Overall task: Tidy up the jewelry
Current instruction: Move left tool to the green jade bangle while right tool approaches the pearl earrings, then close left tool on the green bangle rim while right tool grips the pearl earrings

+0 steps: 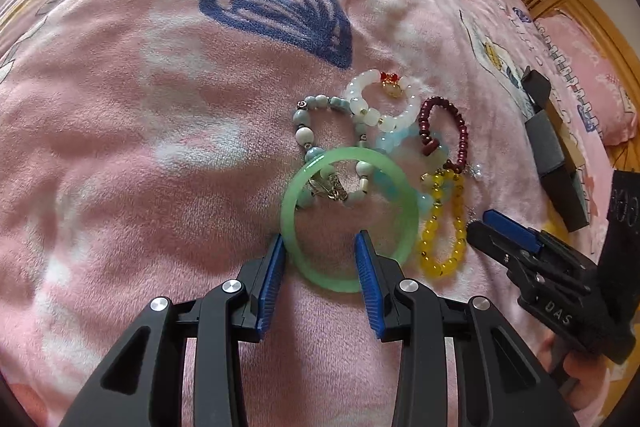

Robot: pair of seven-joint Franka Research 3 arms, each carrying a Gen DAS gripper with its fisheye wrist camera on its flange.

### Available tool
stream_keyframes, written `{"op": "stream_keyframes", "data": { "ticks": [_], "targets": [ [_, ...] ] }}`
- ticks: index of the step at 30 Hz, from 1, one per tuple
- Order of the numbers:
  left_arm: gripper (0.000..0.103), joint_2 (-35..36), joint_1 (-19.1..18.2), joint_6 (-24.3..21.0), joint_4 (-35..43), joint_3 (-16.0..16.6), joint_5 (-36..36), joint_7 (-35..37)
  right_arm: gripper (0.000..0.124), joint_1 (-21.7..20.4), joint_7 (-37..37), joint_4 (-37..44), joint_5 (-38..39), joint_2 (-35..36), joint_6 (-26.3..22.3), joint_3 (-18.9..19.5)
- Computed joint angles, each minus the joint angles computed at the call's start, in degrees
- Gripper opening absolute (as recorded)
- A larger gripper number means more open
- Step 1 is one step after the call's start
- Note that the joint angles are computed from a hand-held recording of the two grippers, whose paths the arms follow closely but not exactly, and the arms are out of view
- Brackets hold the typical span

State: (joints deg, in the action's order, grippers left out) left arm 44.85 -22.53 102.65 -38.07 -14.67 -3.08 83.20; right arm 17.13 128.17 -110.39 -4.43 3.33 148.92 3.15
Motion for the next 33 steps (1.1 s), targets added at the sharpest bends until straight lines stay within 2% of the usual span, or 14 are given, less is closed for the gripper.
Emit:
{"op": "stream_keyframes", "data": {
  "ticks": [2, 4, 8, 14, 26, 33],
  "targets": [
    [0.036, -1.66, 0.40, 2.68, -3.43, 0.05, -0.10, -0.40, 0.032, 0.20, 0.99, -0.11, -1.92, -0.03, 0.08, -0.09],
    [0.024, -3.31, 0.29, 4.82, -6.47, 0.47, 0.93, -0.95, 0.028, 0.32, 1.82, -0.23, -3.53, -0.11, 0.00, -0.14],
    [0.014, -5.60, 1.24, 8.67, -10.81, 0.04, 1.16, -1.21, 0.023, 0.69, 4.11, -0.38, -7.98, -0.01, 0.59, -0.23],
    [0.011, -7.78, 0.75, 11.90, -13.88, -0.02, 3.39, -0.06, 0.017, 1.74, 5.42, 0.89, -16.05, 0.71, -1.24, -0.19],
    [0.011, -11.32, 1.97, 15.98, -18.13, -1.39, 1.75, 1.79, 0.016, 1.62, 3.88, -0.03, -15.72, -0.52, -0.15, 0.20],
    [0.011, -13.22, 2.49, 18.13, -20.16, -1.99, 0.48, 2.78, 0.016, 1.00, 4.95, -1.86, -16.00, -3.73, 1.30, 0.90]
  ]
}}
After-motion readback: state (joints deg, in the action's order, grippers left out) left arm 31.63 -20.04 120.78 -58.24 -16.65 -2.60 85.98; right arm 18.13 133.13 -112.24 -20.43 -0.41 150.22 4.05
